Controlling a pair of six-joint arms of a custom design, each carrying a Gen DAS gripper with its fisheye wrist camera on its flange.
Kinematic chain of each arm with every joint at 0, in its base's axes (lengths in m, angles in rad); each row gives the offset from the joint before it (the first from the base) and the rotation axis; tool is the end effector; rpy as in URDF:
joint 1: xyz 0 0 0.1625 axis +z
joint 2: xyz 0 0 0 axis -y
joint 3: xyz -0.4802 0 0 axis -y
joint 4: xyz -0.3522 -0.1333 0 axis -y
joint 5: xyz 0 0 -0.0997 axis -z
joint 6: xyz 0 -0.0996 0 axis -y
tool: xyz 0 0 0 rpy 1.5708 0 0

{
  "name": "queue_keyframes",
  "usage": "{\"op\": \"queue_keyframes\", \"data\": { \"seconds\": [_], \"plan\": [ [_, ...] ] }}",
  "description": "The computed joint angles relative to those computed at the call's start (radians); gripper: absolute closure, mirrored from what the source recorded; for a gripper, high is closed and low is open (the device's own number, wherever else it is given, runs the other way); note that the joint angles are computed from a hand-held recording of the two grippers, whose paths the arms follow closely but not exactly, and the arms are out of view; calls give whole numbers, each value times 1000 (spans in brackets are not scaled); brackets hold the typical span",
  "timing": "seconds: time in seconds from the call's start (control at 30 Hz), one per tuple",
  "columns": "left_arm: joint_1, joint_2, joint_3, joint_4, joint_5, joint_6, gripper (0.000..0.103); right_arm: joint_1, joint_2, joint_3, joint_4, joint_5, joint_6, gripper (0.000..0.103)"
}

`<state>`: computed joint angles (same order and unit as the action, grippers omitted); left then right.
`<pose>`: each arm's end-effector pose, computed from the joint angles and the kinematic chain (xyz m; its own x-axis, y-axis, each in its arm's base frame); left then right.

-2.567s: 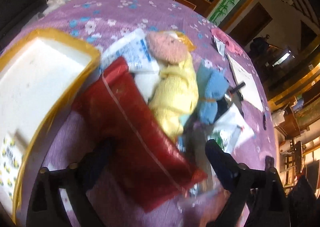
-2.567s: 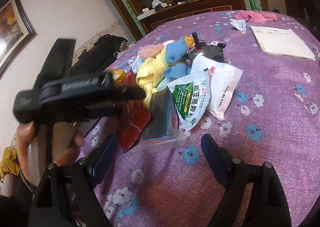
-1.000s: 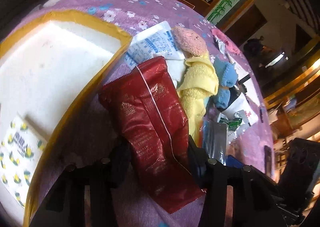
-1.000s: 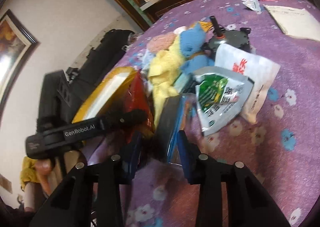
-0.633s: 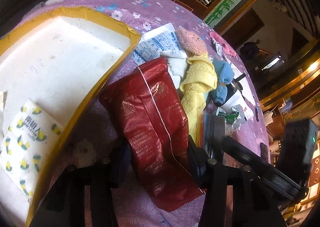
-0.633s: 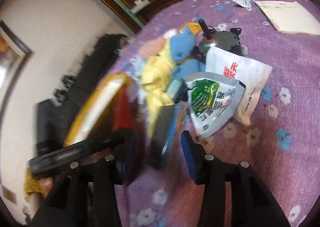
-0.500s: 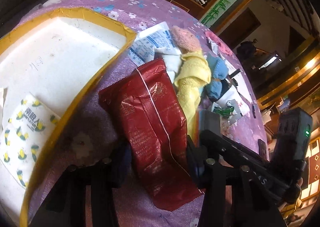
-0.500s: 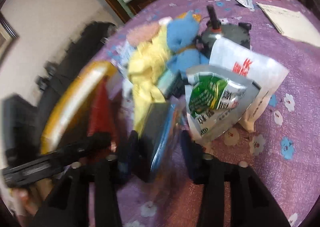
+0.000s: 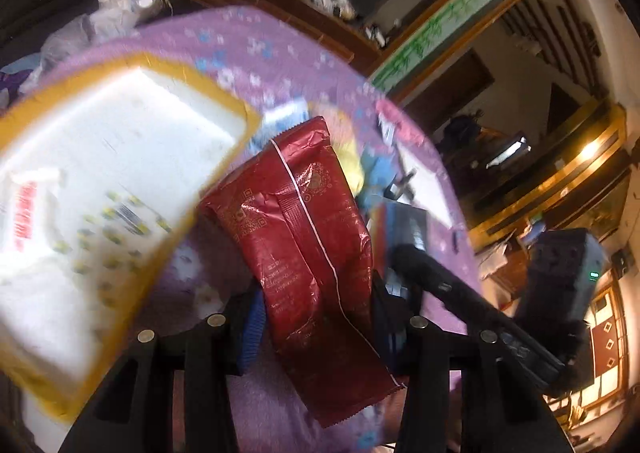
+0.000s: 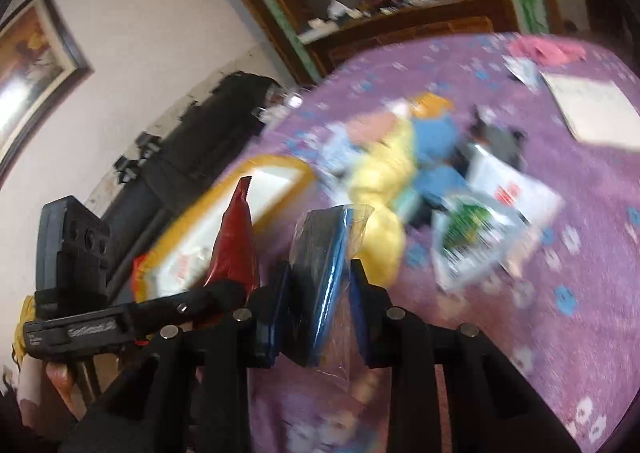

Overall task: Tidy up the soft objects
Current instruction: 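Place the red packet into the box with the left tool while the right tool drops the pouch in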

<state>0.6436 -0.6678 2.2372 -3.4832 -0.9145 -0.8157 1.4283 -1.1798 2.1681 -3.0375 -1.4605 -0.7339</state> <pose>-0.2819 -0.4541 0.0669 -0.9869 -0.0616 -0.1489 0.0506 0.7591 -0.6490 0.0703 -0.5261 0.2704 -0.8204 -0.5210 0.2358 -0.5702 0.7135 -0.4073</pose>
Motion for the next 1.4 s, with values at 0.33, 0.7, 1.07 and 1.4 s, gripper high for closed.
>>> {"op": "queue_keyframes", "data": {
  "seconds": [0.33,0.7,1.07,1.4],
  "plan": [
    [-6,-222,23,315,270,-71,54,193,232,-227,163,-30,73,75],
    [197,-196,-71,562,276,-77,53,216,412,-304,84,-147,45,75],
    [175,-208,-20,464,287,-98,30,217,403,-255,-22,-144,9,45],
    [45,-231,72,549,358,-319,28,173,270,-176,111,-62,23,41]
  ]
}}
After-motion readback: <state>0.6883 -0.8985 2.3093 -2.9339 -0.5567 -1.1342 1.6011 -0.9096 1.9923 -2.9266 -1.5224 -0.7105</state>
